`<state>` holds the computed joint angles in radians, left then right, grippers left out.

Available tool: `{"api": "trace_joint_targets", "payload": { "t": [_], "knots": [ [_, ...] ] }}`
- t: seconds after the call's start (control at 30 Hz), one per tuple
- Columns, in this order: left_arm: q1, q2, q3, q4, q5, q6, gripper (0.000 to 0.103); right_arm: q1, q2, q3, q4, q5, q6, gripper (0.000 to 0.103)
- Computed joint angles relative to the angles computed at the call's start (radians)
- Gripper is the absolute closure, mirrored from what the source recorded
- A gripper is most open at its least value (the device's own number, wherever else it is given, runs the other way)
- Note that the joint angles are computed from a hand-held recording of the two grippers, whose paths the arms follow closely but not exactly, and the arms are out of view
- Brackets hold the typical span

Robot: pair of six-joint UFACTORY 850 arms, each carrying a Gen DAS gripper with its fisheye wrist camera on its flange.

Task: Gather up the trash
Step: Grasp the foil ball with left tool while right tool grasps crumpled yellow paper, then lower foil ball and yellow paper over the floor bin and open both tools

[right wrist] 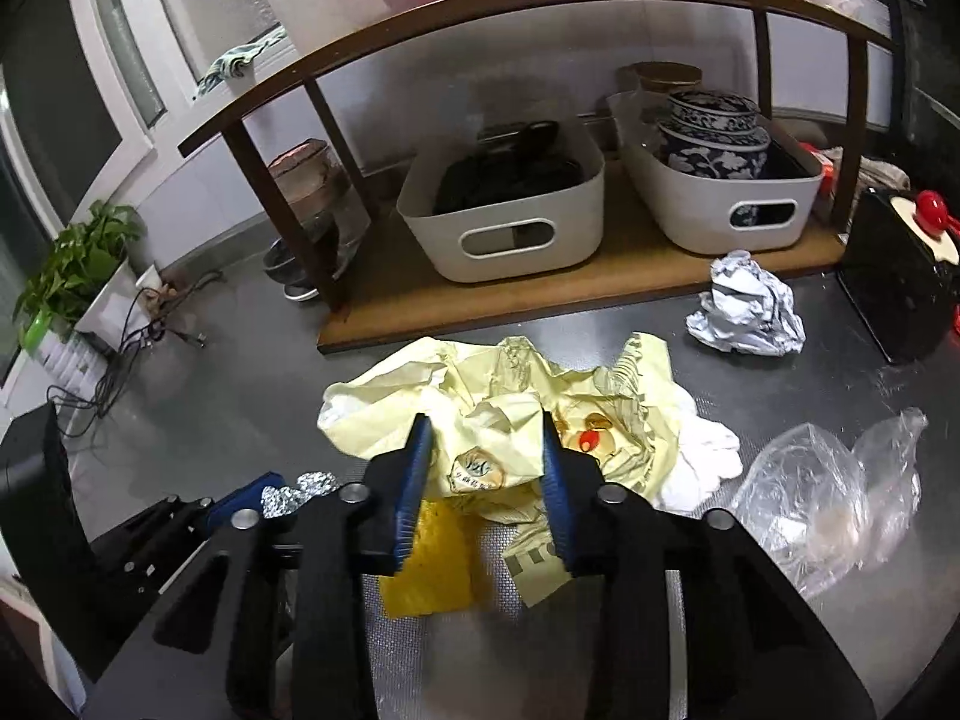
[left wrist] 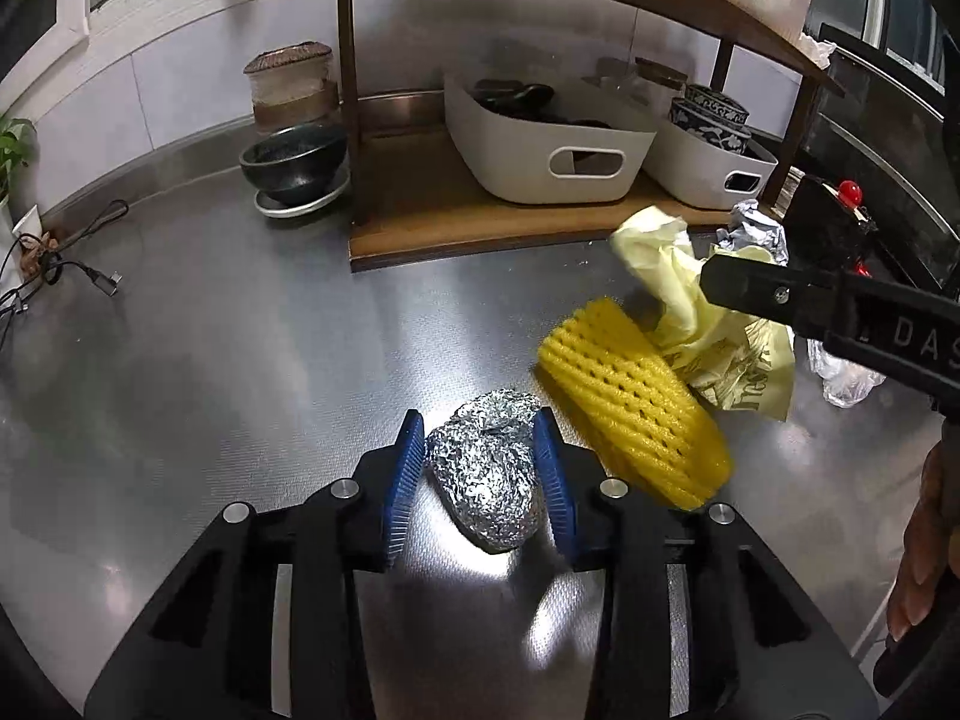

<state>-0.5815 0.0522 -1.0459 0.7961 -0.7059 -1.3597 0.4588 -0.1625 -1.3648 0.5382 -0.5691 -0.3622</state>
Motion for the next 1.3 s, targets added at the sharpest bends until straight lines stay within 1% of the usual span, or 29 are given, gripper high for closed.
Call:
{"api": "trace_joint_targets", "payload": {
  "t": [0.07,0.1,0.17,0.2,0.23,0.3,0.43,0.53,0.63,0.73,0.77,0.83,1.03,1.17,1.23,1.27,1.3],
  "knots": [
    [-0.001,-0.003,-0.004,-0.006,0.002,0.016,0.069,0.002,-0.001,-0.002,-0.002,-0.002,-0.011,0.078],
    [-0.004,-0.004,-0.006,-0.006,0.000,0.020,0.069,0.003,0.001,0.002,-0.005,0.000,-0.015,0.079],
    [-0.012,-0.006,-0.009,-0.006,-0.010,0.022,0.071,0.006,0.006,0.008,-0.015,0.006,-0.014,0.085],
    [-0.017,-0.006,-0.011,-0.008,-0.017,0.022,0.082,0.006,0.012,0.013,-0.013,0.009,-0.018,0.086],
    [-0.020,-0.005,-0.013,-0.017,-0.023,0.023,0.082,0.005,0.016,0.015,-0.010,0.009,-0.022,0.090],
    [-0.029,0.000,-0.013,-0.020,-0.037,0.021,0.082,0.006,0.030,0.019,-0.019,0.008,-0.021,0.091],
    [-0.066,0.020,-0.014,0.000,-0.093,0.002,0.082,0.011,0.074,0.030,-0.048,0.019,-0.006,0.092],
    [-0.102,0.047,-0.014,0.015,-0.138,-0.029,0.082,0.009,0.116,0.037,-0.053,0.012,0.006,0.093],
    [-0.154,0.081,-0.015,0.029,-0.197,-0.060,0.082,0.016,0.179,0.059,-0.089,0.007,0.032,0.093],
    [-0.223,0.113,-0.016,0.047,-0.264,-0.101,0.082,0.031,0.251,0.089,-0.171,0.009,0.093,0.093],
    [-0.256,0.125,-0.017,0.053,-0.293,-0.118,0.082,0.036,0.283,0.104,-0.194,0.006,0.111,0.093],
    [-0.305,0.146,-0.015,0.056,-0.334,-0.143,0.082,0.043,0.328,0.123,-0.219,-0.006,0.133,0.093],
    [-0.494,0.190,-0.013,0.080,-0.490,-0.266,0.082,0.085,0.507,0.227,-0.322,-0.036,0.213,0.093],
    [-0.625,0.202,-0.003,0.076,-0.580,-0.363,0.082,0.101,0.605,0.297,-0.332,-0.070,0.233,0.093],
    [-0.678,0.200,0.001,0.074,-0.620,-0.400,0.082,0.100,0.663,0.342,-0.320,-0.088,0.234,0.093],
    [-0.717,0.195,0.004,0.072,-0.648,-0.432,0.082,0.102,0.681,0.357,-0.321,-0.093,0.241,0.093],
    [-0.736,0.192,0.007,0.072,-0.662,-0.450,0.082,0.102,0.708,0.380,-0.318,-0.100,0.244,0.093]
  ]
}}
